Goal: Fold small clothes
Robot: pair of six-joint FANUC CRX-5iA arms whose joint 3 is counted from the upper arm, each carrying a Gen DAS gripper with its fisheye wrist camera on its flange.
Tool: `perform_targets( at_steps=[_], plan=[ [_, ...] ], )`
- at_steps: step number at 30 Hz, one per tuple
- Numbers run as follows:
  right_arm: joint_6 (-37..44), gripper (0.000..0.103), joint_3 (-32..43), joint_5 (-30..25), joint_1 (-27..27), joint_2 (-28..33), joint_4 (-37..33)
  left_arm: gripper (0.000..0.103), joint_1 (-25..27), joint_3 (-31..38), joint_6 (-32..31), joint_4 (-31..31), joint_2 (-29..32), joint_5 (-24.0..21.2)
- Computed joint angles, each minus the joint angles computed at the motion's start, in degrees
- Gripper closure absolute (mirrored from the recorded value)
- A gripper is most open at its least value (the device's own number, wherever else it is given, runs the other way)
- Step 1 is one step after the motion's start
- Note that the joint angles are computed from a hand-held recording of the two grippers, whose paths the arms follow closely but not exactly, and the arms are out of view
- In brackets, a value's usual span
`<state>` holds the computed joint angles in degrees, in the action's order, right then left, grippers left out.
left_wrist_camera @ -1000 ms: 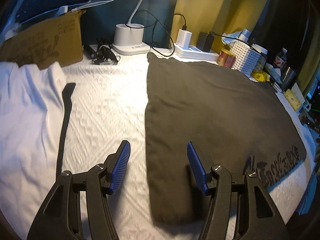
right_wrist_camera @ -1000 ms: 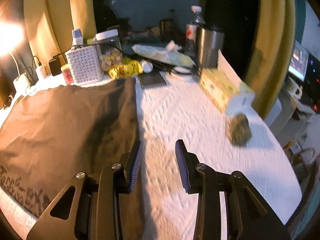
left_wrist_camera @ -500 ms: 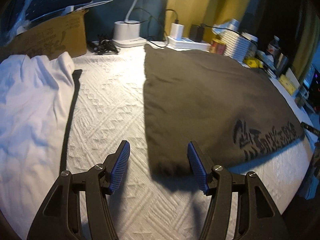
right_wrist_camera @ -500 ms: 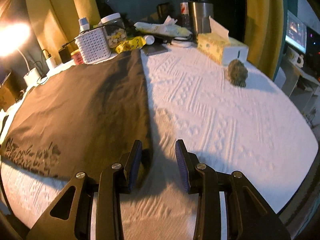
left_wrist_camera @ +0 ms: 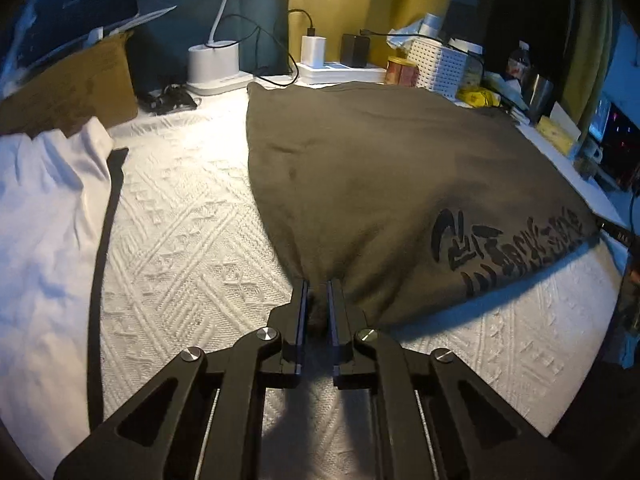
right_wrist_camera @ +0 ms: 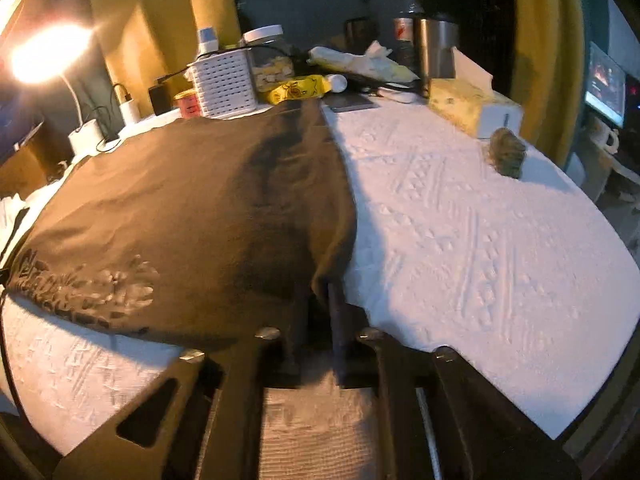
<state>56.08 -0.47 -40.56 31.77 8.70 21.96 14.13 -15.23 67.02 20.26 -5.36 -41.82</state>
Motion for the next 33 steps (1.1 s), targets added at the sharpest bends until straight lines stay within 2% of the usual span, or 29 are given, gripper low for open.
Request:
perform_targets(
  at_steps=[7,14,25,33],
  plan=[
    [-2.19,0.097,-1.79,1.94,-0.44,-1.67,3.55,0.097,0.67,-1.99,-1.54,2.72,-2.74,-0.59],
    [-2.55,0.097,-2.25,0.95,0.2,-2.7,8.15,0.097,0.77,-3.27,-3.85,4.59,-4.55,-2.44],
    [-1.9,0.097,-5.62,-1.39,0.86,-5.42,9.08,0.097,1.08,-5.62,-5.43,4.79,-7.44,-6.06],
    [-1.54,0.097,-7.67,-3.06,1.24,-7.19,8.03,0.096,0.93,-7.01,-4.27,3.66,-8.7,-8.42]
  ],
)
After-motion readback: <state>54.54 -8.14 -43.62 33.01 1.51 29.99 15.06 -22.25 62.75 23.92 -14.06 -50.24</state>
